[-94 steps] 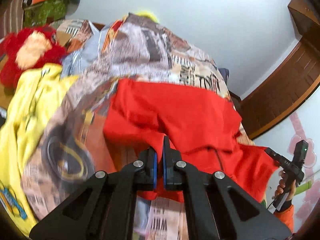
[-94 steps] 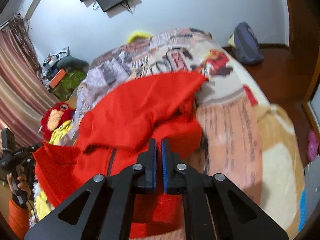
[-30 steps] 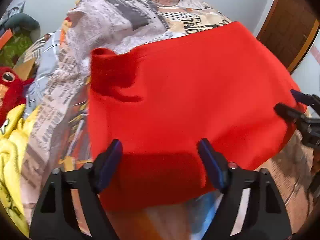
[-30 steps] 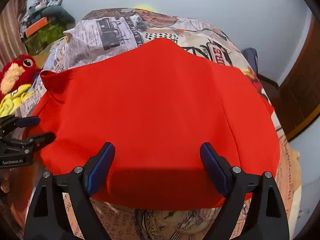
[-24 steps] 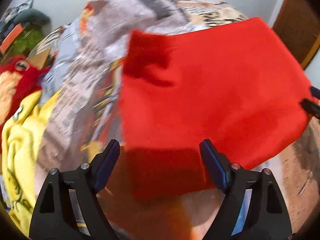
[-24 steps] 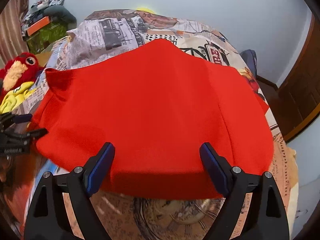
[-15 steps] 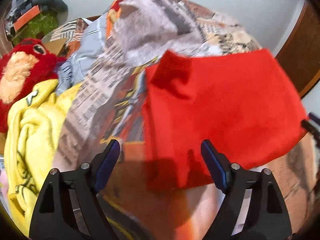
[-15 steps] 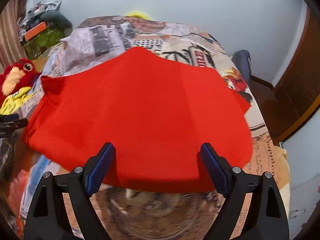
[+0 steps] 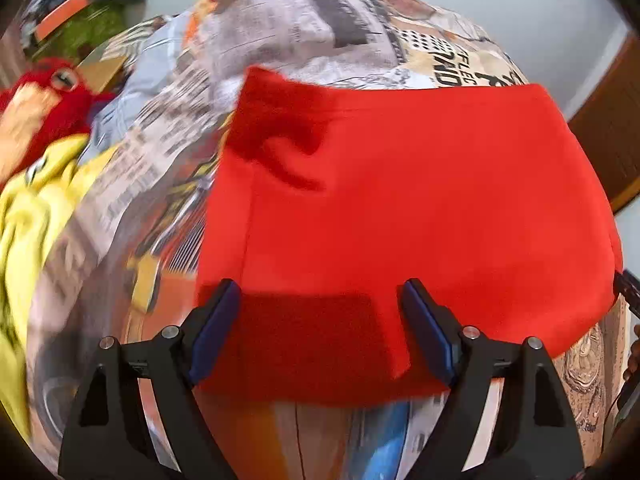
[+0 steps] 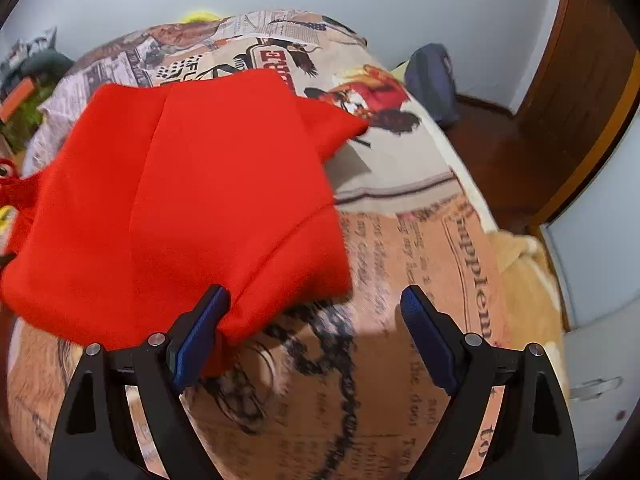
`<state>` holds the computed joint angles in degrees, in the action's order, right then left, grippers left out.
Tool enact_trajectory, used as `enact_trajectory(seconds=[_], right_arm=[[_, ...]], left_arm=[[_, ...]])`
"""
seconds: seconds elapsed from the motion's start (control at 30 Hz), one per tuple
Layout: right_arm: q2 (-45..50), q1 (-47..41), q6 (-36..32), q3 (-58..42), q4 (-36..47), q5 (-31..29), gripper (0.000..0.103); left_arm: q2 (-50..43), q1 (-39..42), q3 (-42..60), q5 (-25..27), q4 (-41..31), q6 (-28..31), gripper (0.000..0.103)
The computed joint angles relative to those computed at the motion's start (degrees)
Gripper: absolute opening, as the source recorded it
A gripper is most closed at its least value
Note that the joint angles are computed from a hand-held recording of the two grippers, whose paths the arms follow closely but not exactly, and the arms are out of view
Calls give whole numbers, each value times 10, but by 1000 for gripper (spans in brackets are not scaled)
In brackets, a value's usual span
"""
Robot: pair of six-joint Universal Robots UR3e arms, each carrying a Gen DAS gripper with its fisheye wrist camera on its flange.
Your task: Fold large clothes
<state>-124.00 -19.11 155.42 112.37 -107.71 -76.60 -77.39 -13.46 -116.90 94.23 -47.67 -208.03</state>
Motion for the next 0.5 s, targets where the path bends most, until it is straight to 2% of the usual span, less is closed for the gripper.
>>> enact_trajectory(seconds=[0.03, 0.13, 0.2, 0.27, 0.4, 0.43, 0.5], right_arm=[[-18, -33, -22, -2, 29, 25, 86], [-40, -47, -43, -6, 37, 14, 86], [-62, -75, -76, -11, 60, 34, 86], [-80, -101, -99, -20, 92, 60, 86], [-121, -142, -144, -45, 164, 118, 86], [-123, -136, -142, -46, 162, 121, 86], [-121, -110, -128, -50, 151, 118, 86]], left_arm=[[24, 3, -17, -2, 1, -9, 83], [122, 13, -63, -17, -27, -43, 83], [188, 34, -88, -46, -54, -56, 83], [267, 84, -123, -119, -88, -58, 83], [429, 240, -204, -320, -192, -16, 83], [443, 256, -214, -348, -202, -10, 83], [438, 268, -249, -391, -165, -21, 83]])
